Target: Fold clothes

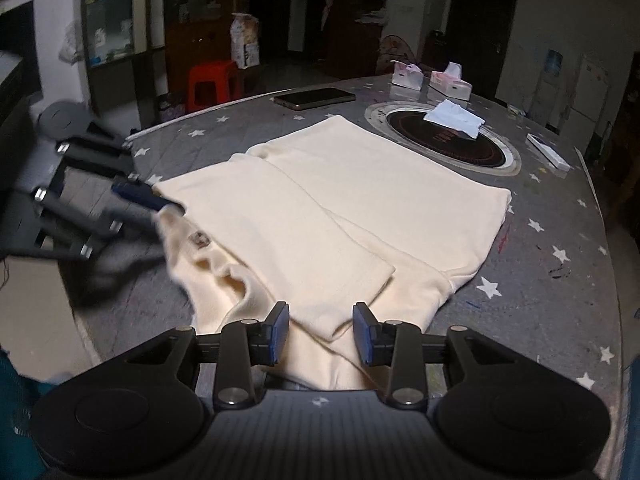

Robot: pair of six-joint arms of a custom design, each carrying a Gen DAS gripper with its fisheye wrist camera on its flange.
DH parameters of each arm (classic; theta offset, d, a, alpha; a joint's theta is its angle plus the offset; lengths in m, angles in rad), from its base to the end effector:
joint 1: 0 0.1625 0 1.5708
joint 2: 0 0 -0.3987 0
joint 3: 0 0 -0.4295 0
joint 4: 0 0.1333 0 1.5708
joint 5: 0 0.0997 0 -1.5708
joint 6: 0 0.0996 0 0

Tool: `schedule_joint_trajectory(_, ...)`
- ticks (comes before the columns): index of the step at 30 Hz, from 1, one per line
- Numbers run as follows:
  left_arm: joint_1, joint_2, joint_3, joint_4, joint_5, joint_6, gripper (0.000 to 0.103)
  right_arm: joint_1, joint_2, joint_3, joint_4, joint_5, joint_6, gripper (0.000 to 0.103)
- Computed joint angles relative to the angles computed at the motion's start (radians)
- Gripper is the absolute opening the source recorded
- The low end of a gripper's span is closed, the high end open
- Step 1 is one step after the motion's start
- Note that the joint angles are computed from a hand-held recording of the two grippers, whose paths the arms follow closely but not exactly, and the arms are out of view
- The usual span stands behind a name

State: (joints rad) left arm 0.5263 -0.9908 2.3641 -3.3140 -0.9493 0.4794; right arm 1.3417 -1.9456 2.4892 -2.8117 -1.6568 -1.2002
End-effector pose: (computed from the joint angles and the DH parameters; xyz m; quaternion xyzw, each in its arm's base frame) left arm -0.2714 -0.3789 0.0354 0.6054 0.7159 -0.2519 0.2398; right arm 0.0393 -0.3807 0.2993 0.4252 -0.8373 0.2313 0.2542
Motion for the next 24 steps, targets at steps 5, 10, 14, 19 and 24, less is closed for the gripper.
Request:
schedule_joint_trajectory(5, 0.038, -0.006, -0.055, 0.029, -0.029, -0.070, 0.010, 0.000, -0.085, 0.028, 0.072, 0.015, -0.150, 0.053)
schedule_joint_trajectory(10, 0.086, 0.003, -0.122, 0.061, -0.073, -0.112, 0.010, -0.003, -0.103, 0.070, 0.038, 0.023, -0.304, 0.055)
schedule_joint_trajectory(14, 0.098, 0.004, -0.135, 0.079, -0.081, -0.122, 0.010, -0.018, -0.037, 0.093, -0.083, 0.056, -0.353, 0.055)
schedule_joint_trajectory(19, 0.092, -0.017, -0.109, 0.098, -0.079, -0.134, 0.014, -0.031, 0.030, 0.066, -0.106, 0.074, -0.309, 0.030)
schedule_joint_trajectory(24, 0.065, -0.031, -0.054, 0.061, -0.025, -0.112, 0.037, -0.020, 0.033, 0.030, -0.053, 0.068, -0.232, 0.015)
